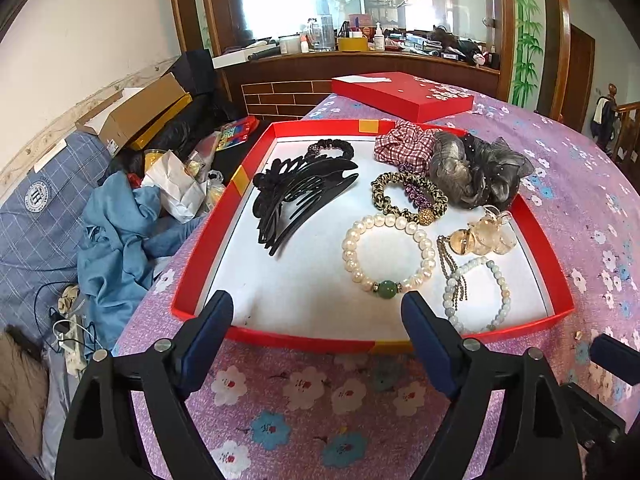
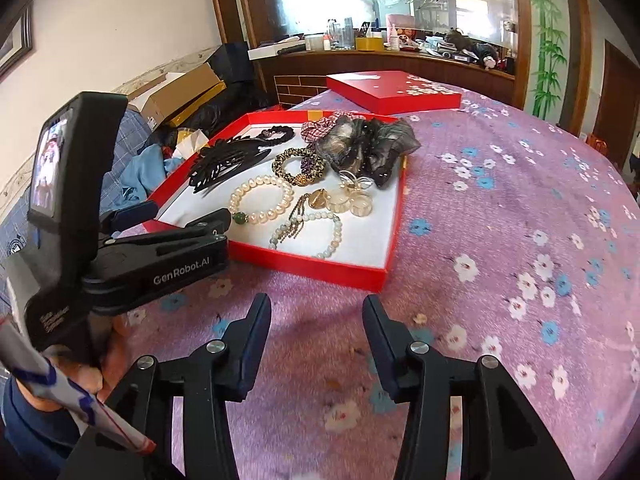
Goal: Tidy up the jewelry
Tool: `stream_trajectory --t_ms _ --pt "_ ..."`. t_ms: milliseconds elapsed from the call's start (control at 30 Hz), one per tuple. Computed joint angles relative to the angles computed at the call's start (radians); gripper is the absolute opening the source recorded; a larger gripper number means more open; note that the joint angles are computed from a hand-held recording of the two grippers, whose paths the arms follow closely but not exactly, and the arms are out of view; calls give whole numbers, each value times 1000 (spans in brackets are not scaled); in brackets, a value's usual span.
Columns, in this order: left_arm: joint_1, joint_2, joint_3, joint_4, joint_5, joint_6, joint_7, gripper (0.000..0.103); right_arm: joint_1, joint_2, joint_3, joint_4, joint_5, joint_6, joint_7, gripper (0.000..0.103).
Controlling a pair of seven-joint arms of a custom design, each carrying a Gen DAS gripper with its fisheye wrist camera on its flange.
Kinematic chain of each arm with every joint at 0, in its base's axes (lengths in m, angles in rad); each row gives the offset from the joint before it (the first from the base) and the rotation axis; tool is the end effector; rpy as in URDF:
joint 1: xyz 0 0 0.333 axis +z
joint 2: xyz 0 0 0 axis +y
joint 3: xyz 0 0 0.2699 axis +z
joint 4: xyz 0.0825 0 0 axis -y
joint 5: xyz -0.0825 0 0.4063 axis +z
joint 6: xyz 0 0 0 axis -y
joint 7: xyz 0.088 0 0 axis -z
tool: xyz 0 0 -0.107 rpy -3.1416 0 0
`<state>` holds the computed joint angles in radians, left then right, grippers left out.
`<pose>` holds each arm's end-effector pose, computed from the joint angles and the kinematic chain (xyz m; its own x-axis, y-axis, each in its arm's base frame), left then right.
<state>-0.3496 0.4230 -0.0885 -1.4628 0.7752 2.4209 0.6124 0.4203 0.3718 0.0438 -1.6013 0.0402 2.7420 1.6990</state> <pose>0.6651 -0.2971 0.4527 0.1246 -0.9871 -0.1009 -0.7035 -0.0162 -0.7105 0.6452 0.3166 0.4558 0.3417 -0.9291 -0.1412 -0.7141 -0.1590 -0.6818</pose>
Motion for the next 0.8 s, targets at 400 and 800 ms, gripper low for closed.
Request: stream_trajectory --t_ms 400,800 --pt "35 -326 -52 -341 93 82 -171 96 40 -333 -81 -406 -481 159 567 88" --pt "26 -380 -179 -351 469 -216 -409 102 -76 -387 46 -411 -1085 71 1052 95"
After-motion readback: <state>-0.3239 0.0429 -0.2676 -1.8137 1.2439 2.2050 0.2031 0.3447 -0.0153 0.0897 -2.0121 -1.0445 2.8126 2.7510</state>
